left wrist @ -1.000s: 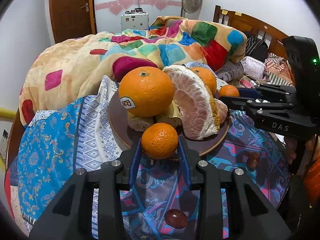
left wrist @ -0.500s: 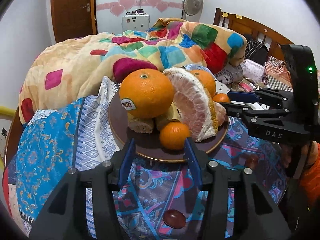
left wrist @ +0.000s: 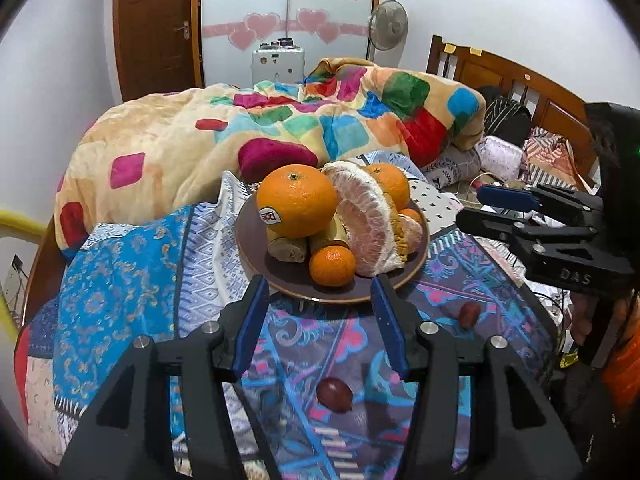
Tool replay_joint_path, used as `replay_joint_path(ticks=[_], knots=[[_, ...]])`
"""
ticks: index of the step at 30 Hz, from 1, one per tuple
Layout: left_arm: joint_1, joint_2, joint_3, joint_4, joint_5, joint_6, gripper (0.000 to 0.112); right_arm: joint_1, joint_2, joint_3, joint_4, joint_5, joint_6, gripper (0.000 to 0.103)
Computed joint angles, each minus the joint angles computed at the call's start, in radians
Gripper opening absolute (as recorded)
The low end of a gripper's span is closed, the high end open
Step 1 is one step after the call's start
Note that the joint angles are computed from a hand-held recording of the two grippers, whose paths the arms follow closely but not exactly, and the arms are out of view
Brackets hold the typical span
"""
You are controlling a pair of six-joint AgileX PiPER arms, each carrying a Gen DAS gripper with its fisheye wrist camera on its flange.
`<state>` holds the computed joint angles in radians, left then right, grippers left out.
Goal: Organize fruits
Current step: 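Grasp a dark red date with the left tool while the right tool grasps another date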
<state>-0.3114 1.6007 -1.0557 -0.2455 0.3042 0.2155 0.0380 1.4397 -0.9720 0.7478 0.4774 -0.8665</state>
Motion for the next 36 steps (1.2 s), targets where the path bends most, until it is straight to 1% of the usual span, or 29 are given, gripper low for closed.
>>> replay_joint_path(ticks=[2,5,8,13,17,20,23,27,31,32,33,34,36], knots=[[-0.002,-0.031,0.028,0.009,-0.006,-0.016,0.056,0.0,-0.039,0.036,0.025,-0.001,-0.018,0.053],[-0.007,-0.076,0.073,0.014,-0.006,-0.03,0.057,0.006,-0.09,0.097,0.046,-0.007,-0.036,0.053],[-0.016,-0.113,0.118,0.043,-0.01,-0.058,0.057,0.023,-0.118,0.149,0.04,-0.032,-0.033,0.053],[-0.037,-0.132,0.185,0.071,-0.031,-0.076,0.057,0.043,-0.115,0.215,0.044,-0.068,-0.049,0.053],[-0.037,-0.114,0.22,0.013,-0.047,-0.015,0.057,0.054,-0.088,0.242,0.042,-0.087,-0.058,0.053],[-0.033,-0.086,0.23,-0.072,-0.06,0.069,0.057,0.06,-0.06,0.241,0.025,-0.091,-0.052,0.053],[-0.035,-0.06,0.23,-0.093,-0.07,0.093,0.057,0.074,-0.034,0.241,0.011,-0.125,-0.043,0.052],[-0.032,-0.028,0.225,-0.137,-0.083,0.136,0.055,0.07,-0.022,0.246,0.057,-0.143,-0.089,0.047],[-0.027,-0.003,0.217,-0.202,-0.088,0.199,0.049,0.069,-0.015,0.245,0.082,-0.148,-0.119,0.037],[-0.024,0.004,0.214,-0.252,-0.084,0.251,0.048,0.07,-0.015,0.244,0.081,-0.145,-0.123,0.033],[-0.025,0.007,0.213,-0.263,-0.085,0.262,0.046,0.073,-0.016,0.244,0.078,-0.143,-0.124,0.031],[-0.028,0.011,0.212,-0.243,-0.092,0.243,0.045,0.077,-0.017,0.242,0.061,-0.14,-0.11,0.026],[-0.036,0.014,0.212,-0.209,-0.103,0.212,0.041,0.085,-0.019,0.24,0.039,-0.142,-0.091,0.024]])
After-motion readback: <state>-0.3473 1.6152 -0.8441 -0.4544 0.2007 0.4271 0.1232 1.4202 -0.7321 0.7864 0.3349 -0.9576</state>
